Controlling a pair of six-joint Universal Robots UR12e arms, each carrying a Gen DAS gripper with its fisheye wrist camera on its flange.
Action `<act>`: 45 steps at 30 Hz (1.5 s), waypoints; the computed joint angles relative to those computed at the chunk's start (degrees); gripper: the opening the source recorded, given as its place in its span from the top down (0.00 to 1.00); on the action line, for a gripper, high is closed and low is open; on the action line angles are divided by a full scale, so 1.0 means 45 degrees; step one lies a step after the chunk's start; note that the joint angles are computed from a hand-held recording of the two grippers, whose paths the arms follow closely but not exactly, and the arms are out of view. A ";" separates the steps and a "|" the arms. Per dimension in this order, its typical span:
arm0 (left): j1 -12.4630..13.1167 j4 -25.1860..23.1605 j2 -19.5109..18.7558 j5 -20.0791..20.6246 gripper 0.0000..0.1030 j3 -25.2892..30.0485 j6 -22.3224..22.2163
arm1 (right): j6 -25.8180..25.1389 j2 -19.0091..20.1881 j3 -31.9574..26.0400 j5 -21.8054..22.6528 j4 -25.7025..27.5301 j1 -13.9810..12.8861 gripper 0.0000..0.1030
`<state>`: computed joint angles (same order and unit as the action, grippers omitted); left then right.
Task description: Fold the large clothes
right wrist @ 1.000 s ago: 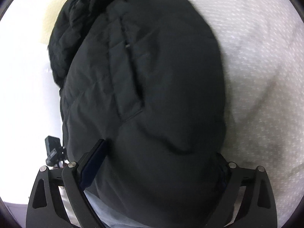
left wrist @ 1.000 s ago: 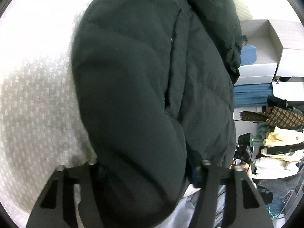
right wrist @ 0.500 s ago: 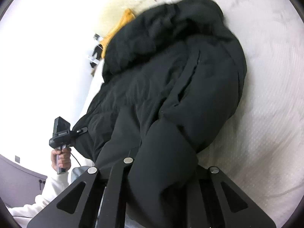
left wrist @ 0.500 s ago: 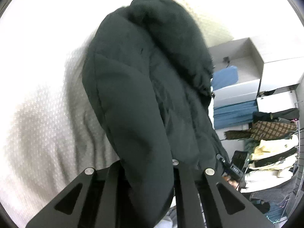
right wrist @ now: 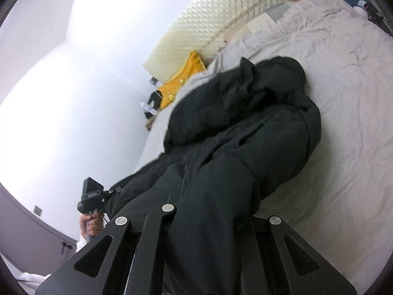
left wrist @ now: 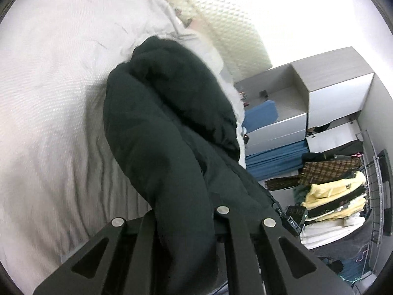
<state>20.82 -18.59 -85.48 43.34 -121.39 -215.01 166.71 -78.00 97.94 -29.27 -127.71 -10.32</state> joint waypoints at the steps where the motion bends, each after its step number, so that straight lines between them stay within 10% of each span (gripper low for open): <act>1: -0.0030 0.0022 0.0289 0.0083 0.95 -0.0149 -0.0077 | -0.0064 -0.0087 -0.0029 0.0093 0.0187 -0.0055 0.93; 18: 0.0300 -0.1650 0.4559 0.0083 0.95 -0.1908 -0.0243 | -0.1369 -0.2477 0.1337 0.0457 0.2863 -0.1176 0.92; 38: -0.0180 -0.0536 0.2121 0.0665 0.96 0.0376 -0.1435 | 0.3053 -0.0723 -0.0642 0.0717 0.1168 -0.1097 0.91; 45: -0.0250 -0.0424 0.0785 0.1138 0.96 0.1504 -0.2061 | 0.6251 0.0890 -0.1969 0.0455 -0.2062 -0.0635 0.91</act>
